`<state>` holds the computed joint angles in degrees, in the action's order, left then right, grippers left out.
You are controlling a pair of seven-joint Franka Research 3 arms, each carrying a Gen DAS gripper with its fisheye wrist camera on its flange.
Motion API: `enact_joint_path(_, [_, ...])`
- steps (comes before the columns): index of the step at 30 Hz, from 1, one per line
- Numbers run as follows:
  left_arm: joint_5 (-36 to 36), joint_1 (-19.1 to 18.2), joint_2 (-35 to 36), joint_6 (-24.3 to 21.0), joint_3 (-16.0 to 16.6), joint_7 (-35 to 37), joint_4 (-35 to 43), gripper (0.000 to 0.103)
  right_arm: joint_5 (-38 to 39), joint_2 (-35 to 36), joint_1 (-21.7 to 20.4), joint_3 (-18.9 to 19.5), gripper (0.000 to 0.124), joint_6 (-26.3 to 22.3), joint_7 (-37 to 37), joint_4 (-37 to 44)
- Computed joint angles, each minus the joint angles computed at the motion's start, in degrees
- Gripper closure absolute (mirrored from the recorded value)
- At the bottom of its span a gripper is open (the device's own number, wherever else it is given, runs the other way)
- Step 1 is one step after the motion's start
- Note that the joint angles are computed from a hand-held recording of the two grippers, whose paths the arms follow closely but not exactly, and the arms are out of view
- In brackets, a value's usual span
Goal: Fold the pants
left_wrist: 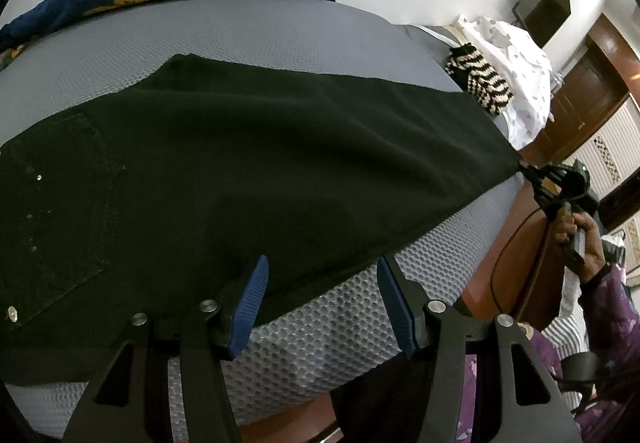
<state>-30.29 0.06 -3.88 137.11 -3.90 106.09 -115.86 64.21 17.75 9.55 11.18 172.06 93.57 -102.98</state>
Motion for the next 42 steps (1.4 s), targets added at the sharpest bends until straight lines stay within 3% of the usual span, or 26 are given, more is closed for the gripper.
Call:
enact_joint_path(2, [-0.16,0.19,0.13,0.05,0.15,-0.28,-0.05,0.045,-3.93,0.55,0.91,-1.7,0.12,-1.61,4.11,-0.24])
enact_joint_path(5, [-0.51,0.4,-0.27,0.5,0.28,-0.37,-0.64,0.045,3.93,1.37,-2.41,1.69,0.118,-1.91,-1.61,0.92])
enact_joint_path(7, [-0.66,0.52,-0.77,0.53,0.49,-0.41,-1.1,0.045,-0.77,-0.04,0.51,-1.8,0.111,-1.29,6.13,-0.66])
enact_joint_path(8, [-1.18,0.59,-1.34,0.91,0.71,0.01,-1.64,0.045,-5.02,-1.39,2.43,-3.8,0.101,-0.45,11.56,-2.32])
enact_joint_path(10, [-2.87,0.51,-2.68,2.69,1.19,1.74,-3.15,0.045,-3.34,-3.74,2.72,-1.8,0.099,2.52,10.38,-3.9])
enact_joint_path(12, [-5.57,0.14,-4.24,5.22,1.93,4.28,-5.18,0.045,5.78,-3.3,-0.83,4.9,0.099,-4.18,-3.64,0.42])
enact_joint_path(14, [-6.74,-0.3,-5.15,7.03,2.5,5.88,-6.56,0.045,8.12,0.11,0.69,7.47,0.099,-15.45,-10.68,7.43])
enact_joint_path(16, [-5.96,-0.43,-6.12,8.69,2.8,6.21,-7.97,0.045,9.44,4.71,2.8,8.65,0.1,-23.33,-10.4,13.37])
enact_joint_path(20, [-5.17,-0.77,-9.04,11.79,4.07,7.68,-11.35,0.045,3.5,16.26,10.05,8.0,0.1,-34.08,0.9,25.97])
enact_joint_path(24, [-2.65,-0.68,-12.03,14.25,6.54,8.33,-15.21,0.045,1.77,19.57,12.57,8.22,0.101,-32.38,5.74,28.47])
enact_joint_path(27, [-1.89,-0.04,-12.57,13.61,8.48,7.54,-16.42,0.045,1.28,20.0,13.18,8.42,0.104,-28.78,6.79,28.7])
enact_joint_path(34, [-1.51,1.86,-12.83,13.18,10.47,6.35,-17.12,0.045,-4.24,22.08,14.75,7.87,0.103,-27.16,12.34,32.06])
enact_joint_path(40, [-2.65,2.2,-14.09,12.65,12.62,9.11,-18.43,0.045,-3.56,23.39,13.77,10.07,0.104,-26.14,11.07,32.33])
enact_joint_path(42, [-1.35,2.64,-14.36,13.47,11.98,9.49,-18.98,0.045,-4.85,23.62,14.63,9.63,0.114,-25.28,11.16,32.61])
